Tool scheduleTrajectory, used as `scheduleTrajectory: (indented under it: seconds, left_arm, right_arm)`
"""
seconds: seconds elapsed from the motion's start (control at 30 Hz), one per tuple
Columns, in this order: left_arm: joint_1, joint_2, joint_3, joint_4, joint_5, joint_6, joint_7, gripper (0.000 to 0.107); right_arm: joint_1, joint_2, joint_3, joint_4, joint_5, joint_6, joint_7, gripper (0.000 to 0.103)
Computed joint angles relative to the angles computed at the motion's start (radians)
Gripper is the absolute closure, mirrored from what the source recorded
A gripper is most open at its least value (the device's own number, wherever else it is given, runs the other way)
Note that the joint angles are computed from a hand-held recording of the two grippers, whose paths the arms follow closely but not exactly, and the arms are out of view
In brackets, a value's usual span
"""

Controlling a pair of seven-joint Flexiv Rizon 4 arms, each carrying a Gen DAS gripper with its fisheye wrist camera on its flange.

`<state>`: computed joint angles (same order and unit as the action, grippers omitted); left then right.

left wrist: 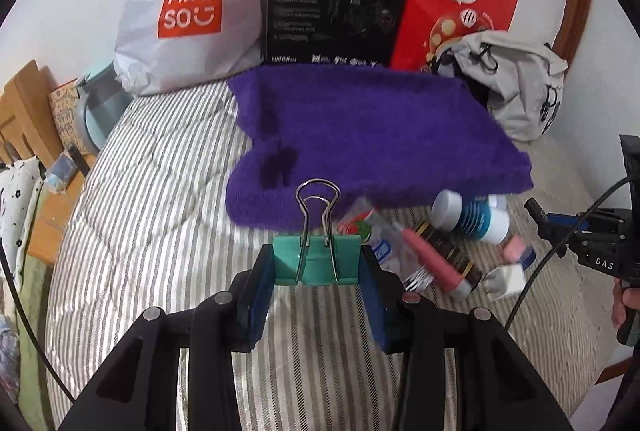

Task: Organize rigid objects
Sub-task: 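Carry the clip onto the purple towel with left while right sets the black stick there and opens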

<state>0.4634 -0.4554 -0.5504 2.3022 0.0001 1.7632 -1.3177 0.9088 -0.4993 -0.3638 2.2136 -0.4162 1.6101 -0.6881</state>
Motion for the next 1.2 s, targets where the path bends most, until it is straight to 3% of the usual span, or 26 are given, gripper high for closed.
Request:
scheduleTrajectory:
  seconds: [0.23,0.5,0.57,0.8,0.9,1.07,1.2]
  left_arm:
    - [0.047,-0.014,-0.075,-0.04,-0.015,-0.03,0.022,0.068]
    - [-0.027,-0.05,-0.035,-0.147,-0.08,-0.069,0.063,0.068]
    - [-0.061,-0.063,-0.006,-0.181,-0.1,-0.083,0.074,0.068]
    - [-0.189,-0.135,0.102,-0.322,-0.183,-0.138,0.115,0.068]
    - [-0.261,-0.179,0.169,-0.41,-0.219,-0.18,0.129,0.068]
    - [-0.347,-0.243,0.249,-0.532,-0.271,-0.244,0.151,0.068]
    - [-0.388,-0.28,0.283,-0.593,-0.298,-0.275,0.167,0.068]
  right_arm:
    - [0.005,0.04,-0.018,0.009,-0.014,-0.002,0.008,0.082]
    - [-0.11,0.036,0.077,-0.079,-0.036,-0.024,-0.006,0.082]
    - [-0.139,0.022,0.094,-0.113,-0.058,-0.027,0.001,0.082]
    - [-0.344,-0.092,0.287,-0.327,-0.019,-0.077,-0.085,0.081]
    - [-0.374,-0.155,0.308,-0.424,-0.009,-0.105,-0.105,0.082]
    - [-0.464,-0.288,0.414,-0.637,0.036,-0.218,-0.186,0.081]
    - [-0.468,-0.355,0.421,-0.746,0.059,-0.307,-0.218,0.081]
